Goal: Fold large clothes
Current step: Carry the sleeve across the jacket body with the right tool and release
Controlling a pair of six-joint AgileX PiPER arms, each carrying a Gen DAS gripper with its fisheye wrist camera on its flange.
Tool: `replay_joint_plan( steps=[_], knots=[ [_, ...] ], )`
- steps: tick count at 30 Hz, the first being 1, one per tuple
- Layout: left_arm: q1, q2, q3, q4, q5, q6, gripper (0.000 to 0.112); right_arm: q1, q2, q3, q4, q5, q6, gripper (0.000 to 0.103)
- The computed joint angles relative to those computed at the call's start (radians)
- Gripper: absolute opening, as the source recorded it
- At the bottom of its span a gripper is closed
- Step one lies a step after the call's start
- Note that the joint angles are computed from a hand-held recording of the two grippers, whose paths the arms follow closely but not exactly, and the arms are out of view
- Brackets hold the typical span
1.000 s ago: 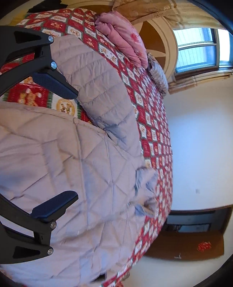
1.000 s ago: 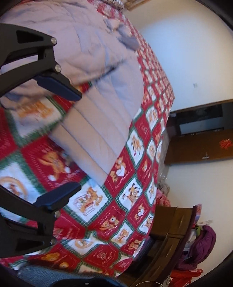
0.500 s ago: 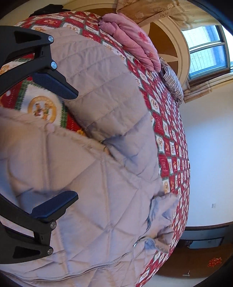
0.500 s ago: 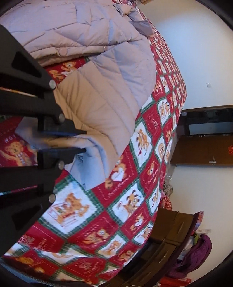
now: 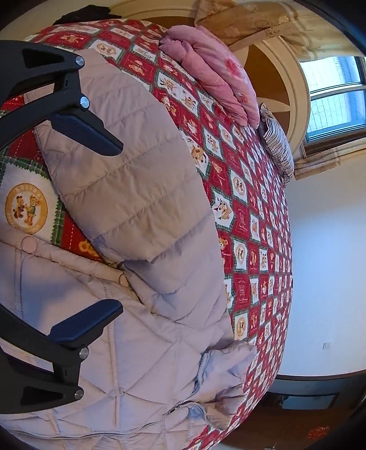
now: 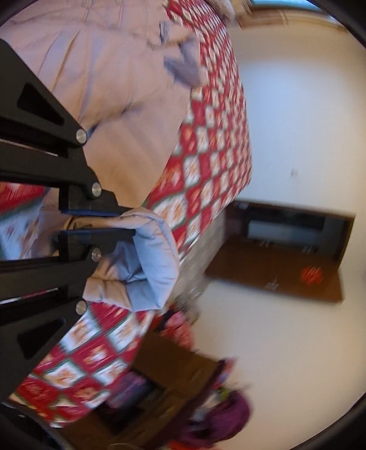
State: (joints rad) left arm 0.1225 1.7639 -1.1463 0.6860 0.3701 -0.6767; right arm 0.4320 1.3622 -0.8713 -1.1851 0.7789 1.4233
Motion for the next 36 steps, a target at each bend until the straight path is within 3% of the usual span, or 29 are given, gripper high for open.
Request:
replay_joint_plan(
  steps=[3,8,17,29,31,32,33,35,36],
  knots=[
    [0.003,0.001,0.001,0.009,-0.009,0.002,0.102,0.128,0.11,-0.127,-0.038,0.045,0.003,0.008],
    [0.022,0.019,-0.017,0.026,-0.017,-0.014,0.102,0.234,0.294,-0.297,-0.076,0.041,-0.002,0.008],
    [0.072,0.057,-0.025,0.044,-0.045,-0.036,0.102,0.316,0.621,-0.637,-0.001,-0.008,-0.155,0.008],
    [0.101,0.051,-0.01,0.147,-0.055,-0.132,0.102,0.367,0.858,-0.918,0.177,-0.038,-0.357,0.009],
    [0.101,0.048,-0.016,0.148,-0.037,-0.131,0.102,0.362,0.89,-0.96,0.239,-0.06,-0.412,0.012],
    [0.1,0.041,-0.019,0.145,-0.024,-0.129,0.102,0.359,0.908,-0.981,0.279,-0.074,-0.442,0.021],
    [0.099,0.033,-0.017,0.155,-0.02,-0.139,0.102,0.356,0.906,-0.982,0.31,-0.084,-0.465,0.042],
    [0.093,0.009,-0.013,0.188,-0.011,-0.172,0.102,0.343,0.847,-0.897,0.376,-0.184,-0.485,0.065],
    [0.083,-0.002,-0.014,0.209,0.001,-0.197,0.102,0.348,0.8,-0.836,0.35,-0.218,-0.441,0.067]
  ],
)
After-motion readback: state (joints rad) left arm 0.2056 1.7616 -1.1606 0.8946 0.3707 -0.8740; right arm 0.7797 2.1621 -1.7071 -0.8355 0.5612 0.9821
